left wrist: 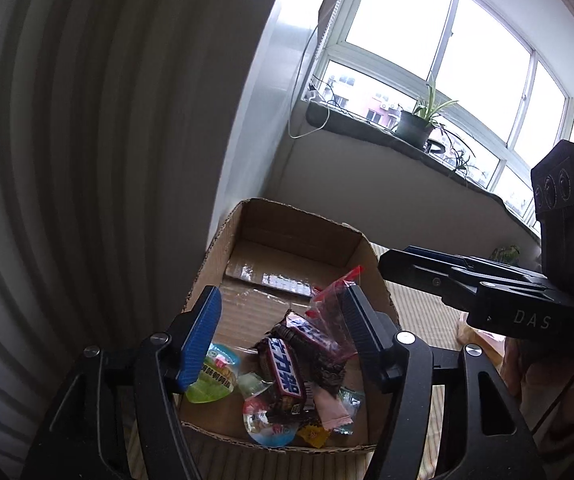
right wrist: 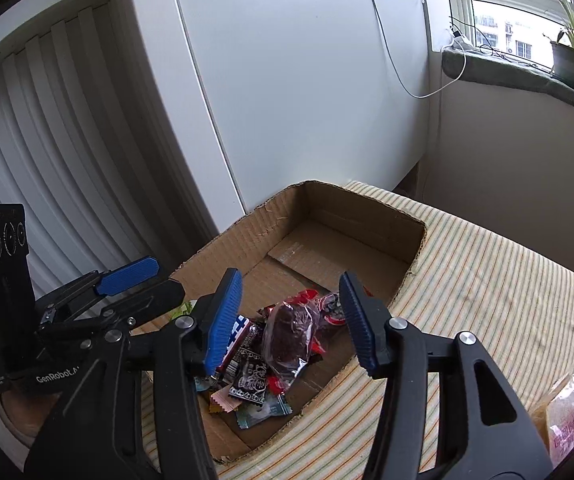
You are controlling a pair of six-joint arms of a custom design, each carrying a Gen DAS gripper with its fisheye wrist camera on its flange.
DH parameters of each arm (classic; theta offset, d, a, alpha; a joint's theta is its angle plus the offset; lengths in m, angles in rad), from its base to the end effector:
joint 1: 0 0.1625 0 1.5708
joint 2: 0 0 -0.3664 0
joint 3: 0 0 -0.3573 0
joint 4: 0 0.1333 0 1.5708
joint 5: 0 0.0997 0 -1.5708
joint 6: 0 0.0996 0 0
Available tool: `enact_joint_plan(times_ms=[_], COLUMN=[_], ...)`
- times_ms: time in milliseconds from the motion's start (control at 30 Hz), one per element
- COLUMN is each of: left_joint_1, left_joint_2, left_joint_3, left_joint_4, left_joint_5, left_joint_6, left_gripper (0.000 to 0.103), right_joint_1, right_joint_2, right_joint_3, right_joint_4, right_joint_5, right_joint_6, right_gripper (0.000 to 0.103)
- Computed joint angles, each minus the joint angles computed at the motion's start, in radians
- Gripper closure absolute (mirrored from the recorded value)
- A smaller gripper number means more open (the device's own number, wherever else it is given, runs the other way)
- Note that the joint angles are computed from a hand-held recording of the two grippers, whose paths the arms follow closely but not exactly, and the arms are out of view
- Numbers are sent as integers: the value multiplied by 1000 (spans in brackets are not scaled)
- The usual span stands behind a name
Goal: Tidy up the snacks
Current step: 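Open both tools to release the snacks into the box, then withdraw both tools from the box toward the bagged bread loaf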
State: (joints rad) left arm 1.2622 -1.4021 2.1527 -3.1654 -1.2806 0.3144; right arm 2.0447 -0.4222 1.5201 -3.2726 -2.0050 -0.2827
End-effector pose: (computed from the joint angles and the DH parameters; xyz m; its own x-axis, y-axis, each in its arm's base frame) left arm 0.0143 -0.4878 0.2911 -0.8675 0.2788 -0.4119 0.4943 0.5751 -0.6519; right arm 0.3690 -0.5192 -0.0232 -0.7751 -0.3978 0.4909 -0.6163 0.6471 -0.4487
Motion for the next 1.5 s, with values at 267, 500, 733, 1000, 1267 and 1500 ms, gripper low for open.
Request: enact_joint_plan(times_ms=[267,500,733,1000,1267,1500], left_joint_1=[-3,-32,-114,-263,-401,-461], left_joint_2=[-42,-90,-110,-79,46,97], left_joint_3=[18,50,95,154,175,179], left_joint_4=[-6,-6,-8,0,-7,10], left_joint_5=[19,52,106,161,107,92], left_joint_6=[-32,-39,-46,-59,-89,-92], left_gripper=[40,36,32,29,29,29], right_joint_1=[20,32,12,-47,-168,-206], right_joint_2=[-15,-39,-118,-274,-486,-550], right_joint_3=[41,110,260,558,870,961], right_joint_4=[-43,-164,-290,-542,-796,-865], right_joint_5=[-11,-20,-27,-142,-270,-246], right_joint_6=[-4,9,52,69,85,83], right_gripper=[43,17,8,0,0,0])
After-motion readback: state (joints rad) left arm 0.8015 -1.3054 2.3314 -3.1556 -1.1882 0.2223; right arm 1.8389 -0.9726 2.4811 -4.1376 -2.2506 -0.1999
